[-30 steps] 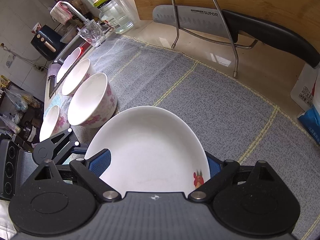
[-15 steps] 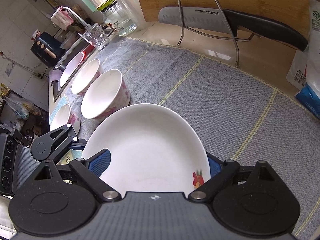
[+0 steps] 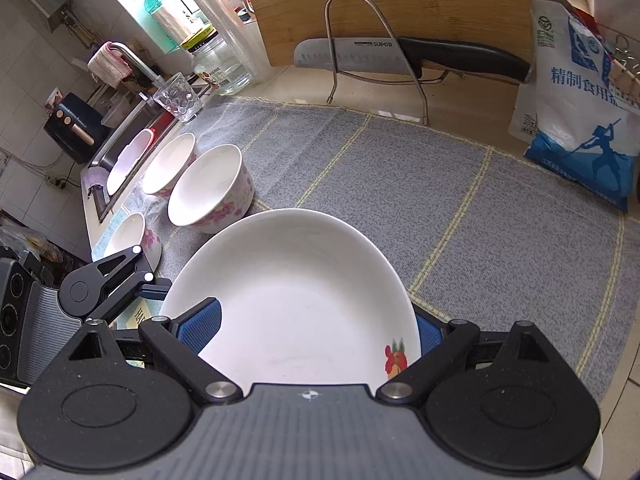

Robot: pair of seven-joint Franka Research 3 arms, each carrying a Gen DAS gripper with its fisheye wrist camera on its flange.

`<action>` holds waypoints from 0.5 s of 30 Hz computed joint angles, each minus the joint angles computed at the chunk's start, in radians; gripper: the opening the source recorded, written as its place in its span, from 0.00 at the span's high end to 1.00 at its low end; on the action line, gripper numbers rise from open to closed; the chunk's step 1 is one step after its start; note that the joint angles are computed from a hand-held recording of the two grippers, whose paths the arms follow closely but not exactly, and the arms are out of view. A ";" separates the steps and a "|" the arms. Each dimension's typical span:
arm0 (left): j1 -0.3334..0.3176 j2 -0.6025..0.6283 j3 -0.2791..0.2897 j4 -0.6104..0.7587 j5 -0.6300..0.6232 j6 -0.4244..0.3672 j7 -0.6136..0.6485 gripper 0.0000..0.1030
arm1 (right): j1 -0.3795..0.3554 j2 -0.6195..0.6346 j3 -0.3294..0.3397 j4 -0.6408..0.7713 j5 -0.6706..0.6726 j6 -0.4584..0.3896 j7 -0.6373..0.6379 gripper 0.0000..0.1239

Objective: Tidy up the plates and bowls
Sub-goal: 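Lift the fruit-print plate with the right tool and carry it toward the stack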

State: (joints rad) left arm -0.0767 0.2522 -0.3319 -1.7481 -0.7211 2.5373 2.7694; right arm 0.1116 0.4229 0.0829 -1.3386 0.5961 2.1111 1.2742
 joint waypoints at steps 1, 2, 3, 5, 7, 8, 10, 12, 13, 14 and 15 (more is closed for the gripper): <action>0.000 0.001 -0.003 0.003 -0.002 -0.006 0.005 0.03 | 0.000 -0.018 -0.003 -0.024 0.001 0.012 0.002 0.21; -0.001 0.002 -0.006 0.006 -0.004 -0.013 0.010 0.03 | 0.000 -0.043 -0.007 -0.059 0.002 0.029 0.004 0.21; -0.003 0.003 -0.009 0.010 -0.005 -0.021 0.013 0.03 | 0.000 -0.065 -0.010 -0.089 0.004 0.044 0.006 0.21; -0.006 0.012 -0.014 0.022 -0.010 -0.036 0.027 0.03 | 0.000 -0.105 -0.019 -0.142 0.003 0.067 0.011 0.21; -0.011 0.023 -0.018 0.037 -0.009 -0.052 0.035 0.03 | 0.000 -0.143 -0.028 -0.196 0.004 0.092 0.017 0.21; -0.013 0.029 -0.021 0.044 -0.010 -0.059 0.039 0.03 | -0.001 -0.159 -0.033 -0.218 0.004 0.101 0.021 0.21; -0.019 0.043 -0.026 0.059 -0.008 -0.072 0.042 0.03 | -0.002 -0.193 -0.041 -0.265 0.004 0.124 0.029 0.21; -0.023 0.055 -0.032 0.072 -0.006 -0.082 0.047 0.03 | -0.003 -0.217 -0.049 -0.300 0.001 0.135 0.036 0.21; -0.025 0.061 -0.035 0.079 -0.004 -0.089 0.047 0.03 | -0.004 -0.232 -0.054 -0.322 0.000 0.143 0.043 0.21; -0.026 0.071 -0.037 0.090 -0.001 -0.098 0.049 0.03 | -0.005 -0.243 -0.057 -0.339 -0.003 0.148 0.048 0.21; -0.026 0.077 -0.040 0.095 0.000 -0.103 0.052 0.03 | -0.005 -0.251 -0.060 -0.351 -0.005 0.151 0.050 0.21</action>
